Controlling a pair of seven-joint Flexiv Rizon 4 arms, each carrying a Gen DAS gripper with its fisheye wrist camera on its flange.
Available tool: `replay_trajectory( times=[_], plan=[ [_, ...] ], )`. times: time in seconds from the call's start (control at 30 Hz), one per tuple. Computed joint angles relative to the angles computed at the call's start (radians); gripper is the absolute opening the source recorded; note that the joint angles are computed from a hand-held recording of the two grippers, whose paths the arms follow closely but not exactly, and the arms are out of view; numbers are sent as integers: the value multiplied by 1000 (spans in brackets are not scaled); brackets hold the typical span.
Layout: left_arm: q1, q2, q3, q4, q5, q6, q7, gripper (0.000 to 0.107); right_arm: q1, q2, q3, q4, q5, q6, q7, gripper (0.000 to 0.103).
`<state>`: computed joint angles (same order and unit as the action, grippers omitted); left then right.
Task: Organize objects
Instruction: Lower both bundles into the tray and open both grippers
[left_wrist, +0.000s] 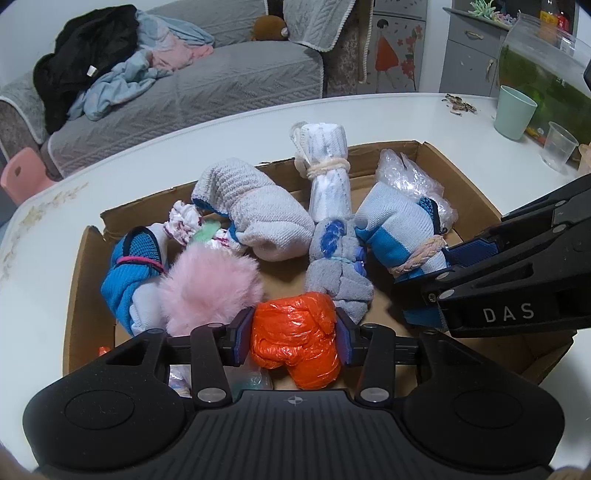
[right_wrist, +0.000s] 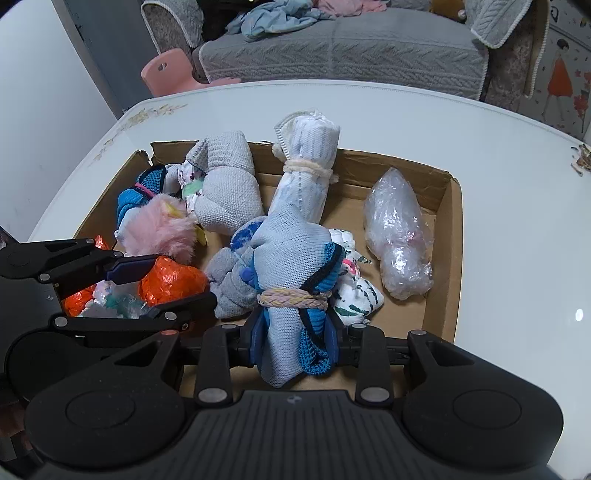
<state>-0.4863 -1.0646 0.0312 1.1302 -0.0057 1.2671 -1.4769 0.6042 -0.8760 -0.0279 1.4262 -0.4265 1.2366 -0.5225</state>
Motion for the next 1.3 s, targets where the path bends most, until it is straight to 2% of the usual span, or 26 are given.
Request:
replay_trajectory(
  times=[0.3,0.47,0.77,0.93,1.17,1.3],
  plan=[
    [0,-5,-1,-11,-8,-18,-14,53,5,-6,-7,-9,-6,-11,10,30],
    [26,5,-37,3,-26,-23,1,53,6,-3,-9,-5,-7,-10,11,31],
    [60,35,-81,56,-85,-16,4,67,8,-3,-9,-9,-10,-19,17,34],
    [69,85,-94,111,-99,-8,9,82,16,9,-24,7,-18,3,37,36],
    [129,208,-158,254,-153,18,32,86,56,45,-83,57,-59,60,100,43],
    [137,288,-131,338,-153,38,23,90,88,74,-126,102,-97,85,154,45]
  ],
)
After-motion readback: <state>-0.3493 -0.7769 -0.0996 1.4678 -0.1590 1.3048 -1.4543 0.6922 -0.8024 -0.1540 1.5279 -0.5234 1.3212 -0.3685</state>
